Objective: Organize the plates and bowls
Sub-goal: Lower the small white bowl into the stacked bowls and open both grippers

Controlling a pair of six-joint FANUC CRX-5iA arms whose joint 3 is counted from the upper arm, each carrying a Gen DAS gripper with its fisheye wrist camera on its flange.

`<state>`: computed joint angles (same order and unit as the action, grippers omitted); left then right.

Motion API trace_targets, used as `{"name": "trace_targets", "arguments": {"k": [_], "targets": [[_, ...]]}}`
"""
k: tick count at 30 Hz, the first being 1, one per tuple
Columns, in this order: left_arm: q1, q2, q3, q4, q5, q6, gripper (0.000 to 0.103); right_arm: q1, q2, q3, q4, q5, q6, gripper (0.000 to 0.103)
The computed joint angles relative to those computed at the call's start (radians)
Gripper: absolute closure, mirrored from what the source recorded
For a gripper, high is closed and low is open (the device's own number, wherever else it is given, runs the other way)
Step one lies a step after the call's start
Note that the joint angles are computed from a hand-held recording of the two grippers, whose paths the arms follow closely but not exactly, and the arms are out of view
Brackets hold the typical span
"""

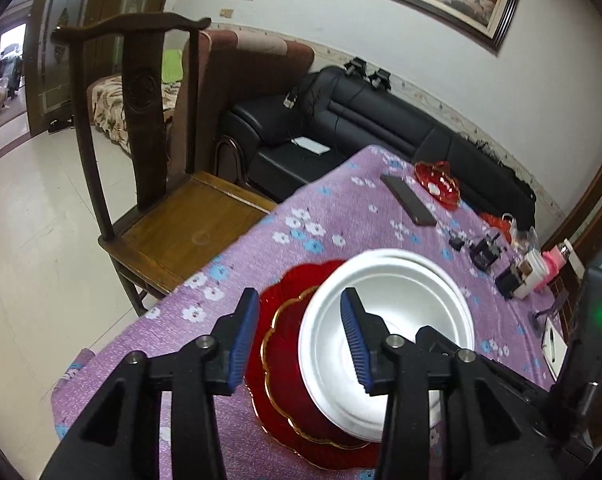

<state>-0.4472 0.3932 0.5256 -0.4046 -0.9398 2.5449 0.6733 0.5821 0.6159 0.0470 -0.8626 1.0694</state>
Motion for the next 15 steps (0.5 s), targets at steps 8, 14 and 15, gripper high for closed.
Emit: {"name": "trace_targets", "arguments": {"k": [8, 14, 15], "targets": [[-0.014, -0.037, -0.024, -0.044, 0.012, 0.046, 0.044, 0.011, -0.038, -0.062, 0.061, 0.078, -0.036, 0.052], [-0.037, -0.052, -0.023, -0.094, -0.002, 0.076, 0.038, 0.027, -0.124, -0.203, 0.179, 0.207, -0.125, 0.05], [-0.045, -0.052, -0.018, -0.108, -0.009, 0.079, 0.037, 0.03, -0.139, -0.228, 0.2, 0.226, -0.144, 0.048]]}}
